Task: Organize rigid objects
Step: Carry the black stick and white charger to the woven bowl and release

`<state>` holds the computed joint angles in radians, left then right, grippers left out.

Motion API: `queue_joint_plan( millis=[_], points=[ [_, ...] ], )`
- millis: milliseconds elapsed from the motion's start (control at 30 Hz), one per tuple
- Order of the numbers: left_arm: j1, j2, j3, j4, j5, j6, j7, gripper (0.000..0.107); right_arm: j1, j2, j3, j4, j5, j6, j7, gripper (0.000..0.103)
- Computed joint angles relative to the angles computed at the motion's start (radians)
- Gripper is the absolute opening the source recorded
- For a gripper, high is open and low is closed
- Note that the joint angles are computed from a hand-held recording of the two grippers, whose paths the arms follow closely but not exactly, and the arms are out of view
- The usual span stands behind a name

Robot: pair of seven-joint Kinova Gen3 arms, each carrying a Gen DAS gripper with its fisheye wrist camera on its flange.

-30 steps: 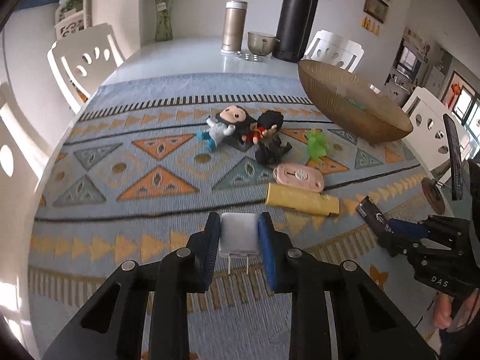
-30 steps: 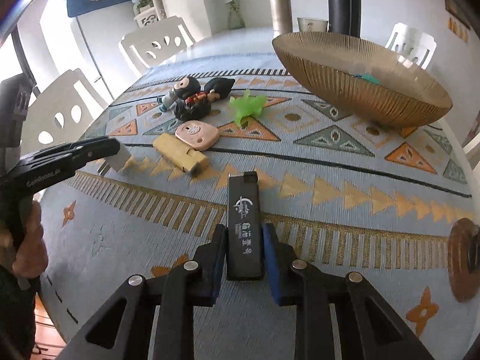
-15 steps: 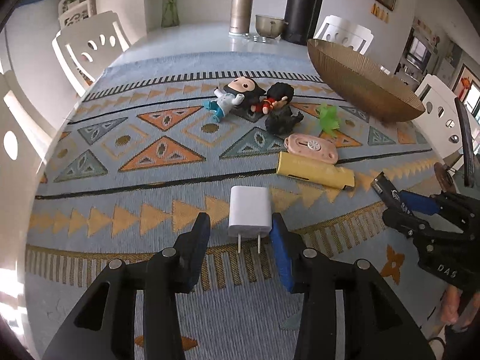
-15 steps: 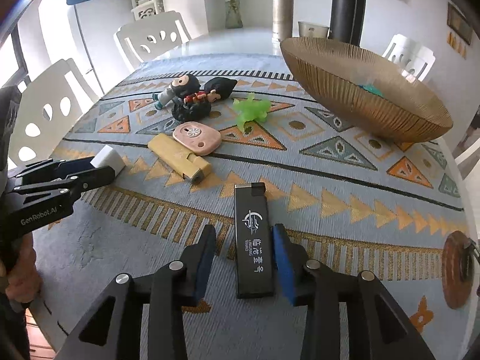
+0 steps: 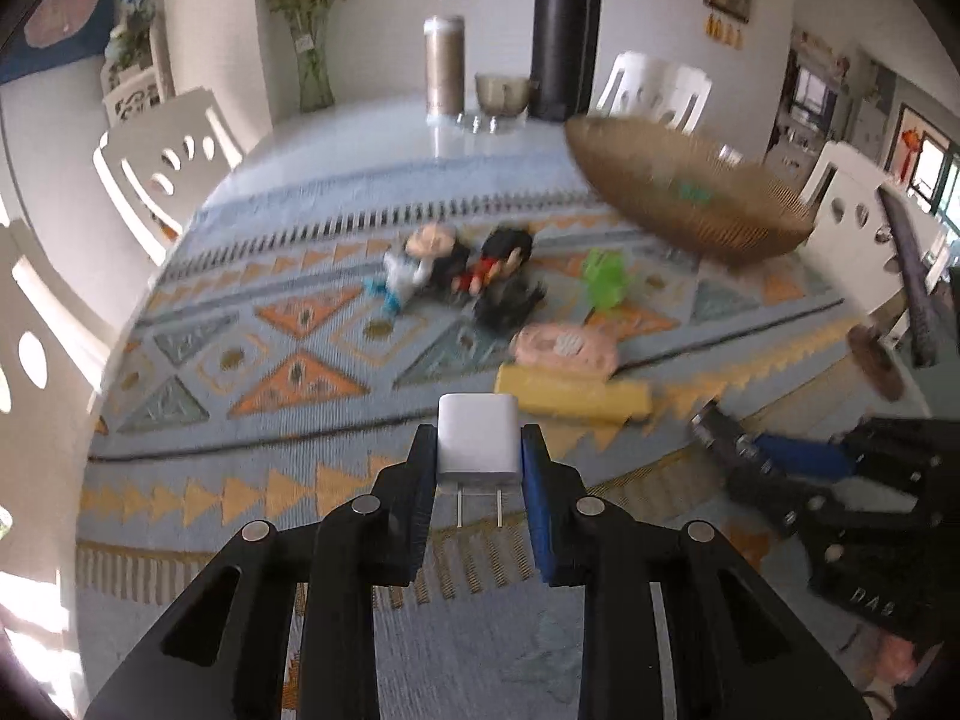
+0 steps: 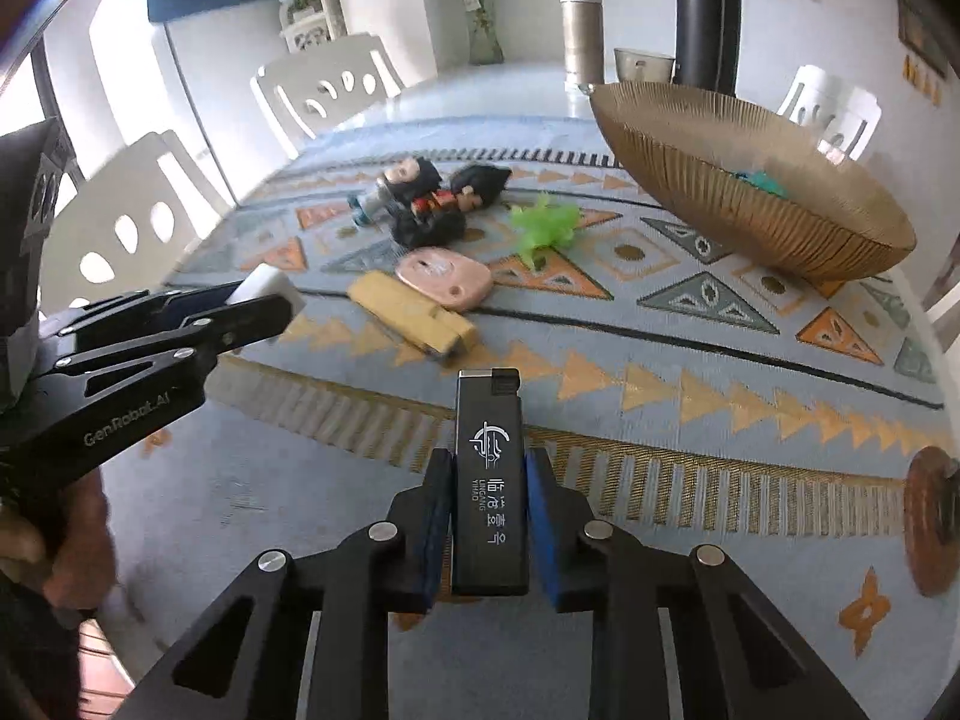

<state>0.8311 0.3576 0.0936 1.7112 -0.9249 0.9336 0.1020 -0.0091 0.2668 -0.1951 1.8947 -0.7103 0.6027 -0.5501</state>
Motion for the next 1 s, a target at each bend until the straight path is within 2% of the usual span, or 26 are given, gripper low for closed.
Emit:
queue_joint_plan(
  millis=[133,267,333,433,500,567,633,700,800,867,933,1000],
  points=[
    [0.014,-0.022,0.001,-0.053,-0.056,0.025,-0.014,0.024,0.05,-0.067,-0.011,0.002,-0.111,0.015,0.096,0.024],
    [0.008,-0.01,0.002,-0.174,-0.108,0.057,-0.102,0.024,0.075,-0.128,0.012,-0.023,-0.244,0.003,0.182,0.024],
    [0.003,0.007,-0.005,-0.241,-0.125,0.052,-0.147,0.024,0.045,-0.154,0.05,-0.039,-0.3,-0.062,0.2,0.024],
    [-0.011,0.055,-0.026,-0.354,-0.136,0.026,-0.22,0.024,0.018,-0.155,0.077,-0.076,-0.32,-0.144,0.17,0.024],
    [-0.024,0.094,-0.044,-0.426,-0.105,-0.003,-0.272,0.024,0.059,-0.131,0.037,-0.119,-0.298,-0.174,0.113,0.024],
    [-0.045,0.125,-0.057,-0.472,-0.071,-0.049,-0.31,0.024,0.064,-0.104,0.035,-0.161,-0.243,-0.197,0.032,0.024],
    [-0.078,0.181,-0.052,-0.543,-0.018,-0.068,-0.378,0.024,0.014,-0.063,0.106,-0.213,-0.192,-0.181,-0.05,0.024],
    [-0.103,0.228,-0.046,-0.602,0.053,-0.072,-0.448,0.024,-0.045,-0.019,0.199,-0.274,-0.146,-0.123,-0.131,0.024],
    [-0.138,0.299,-0.028,-0.684,0.15,-0.067,-0.542,0.024,-0.061,0.078,0.254,-0.391,-0.05,-0.001,-0.253,0.024],
    [-0.151,0.345,-0.023,-0.741,0.206,-0.043,-0.596,0.024,-0.041,0.137,0.23,-0.452,0.025,0.057,-0.322,0.024],
    [-0.161,0.373,-0.027,-0.771,0.254,-0.04,-0.62,0.024,0.012,0.19,0.159,-0.503,0.081,0.097,-0.379,0.024],
    [-0.162,0.39,-0.043,-0.789,0.287,-0.038,-0.639,0.024,0.011,0.223,0.152,-0.536,0.123,0.107,-0.444,0.024]
  ],
)
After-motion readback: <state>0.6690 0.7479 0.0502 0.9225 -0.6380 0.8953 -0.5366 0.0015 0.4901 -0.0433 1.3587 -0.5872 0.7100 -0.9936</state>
